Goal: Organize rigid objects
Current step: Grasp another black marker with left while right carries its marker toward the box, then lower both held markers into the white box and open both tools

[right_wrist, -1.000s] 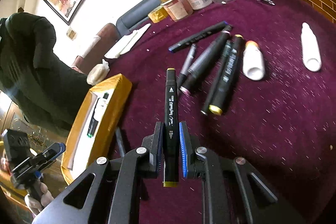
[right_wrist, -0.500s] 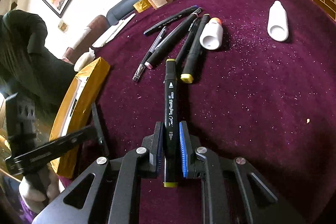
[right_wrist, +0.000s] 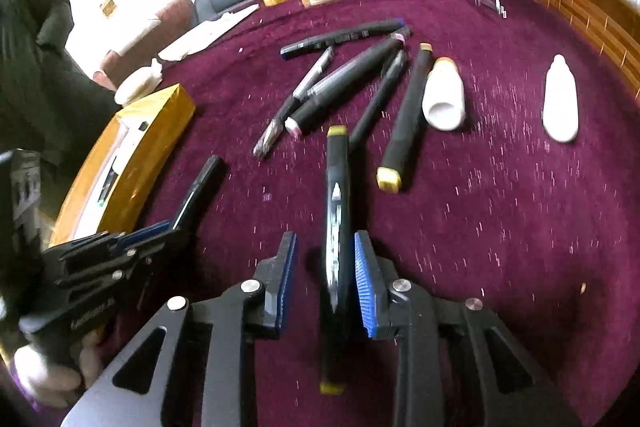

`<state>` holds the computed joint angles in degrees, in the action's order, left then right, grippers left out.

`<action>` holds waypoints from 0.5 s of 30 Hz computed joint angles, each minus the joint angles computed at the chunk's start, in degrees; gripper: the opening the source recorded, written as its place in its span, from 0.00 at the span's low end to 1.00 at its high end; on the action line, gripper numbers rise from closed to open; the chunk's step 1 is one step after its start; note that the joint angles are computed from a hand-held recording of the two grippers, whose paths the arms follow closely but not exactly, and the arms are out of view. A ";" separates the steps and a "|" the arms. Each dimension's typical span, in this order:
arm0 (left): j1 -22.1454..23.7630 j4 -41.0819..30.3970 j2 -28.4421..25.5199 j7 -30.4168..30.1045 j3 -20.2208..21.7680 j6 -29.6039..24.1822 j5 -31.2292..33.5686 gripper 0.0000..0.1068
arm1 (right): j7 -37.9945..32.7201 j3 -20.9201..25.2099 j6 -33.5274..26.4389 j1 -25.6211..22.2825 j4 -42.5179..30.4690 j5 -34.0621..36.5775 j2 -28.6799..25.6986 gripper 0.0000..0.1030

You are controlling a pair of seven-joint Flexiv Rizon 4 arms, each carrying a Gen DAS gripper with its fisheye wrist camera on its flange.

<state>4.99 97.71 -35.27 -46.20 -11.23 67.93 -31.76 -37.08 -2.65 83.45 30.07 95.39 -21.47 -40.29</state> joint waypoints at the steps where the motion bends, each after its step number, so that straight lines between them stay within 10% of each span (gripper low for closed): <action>1: 0.31 0.37 0.04 1.23 -0.71 0.69 -0.16 0.11 | 0.72 -2.33 -0.67 1.84 -0.34 -1.20 -0.25 0.24; 15: 13.52 7.18 8.21 22.27 -9.43 -11.41 -34.13 0.12 | -7.14 13.91 8.38 -7.46 -2.56 5.66 -0.53 0.13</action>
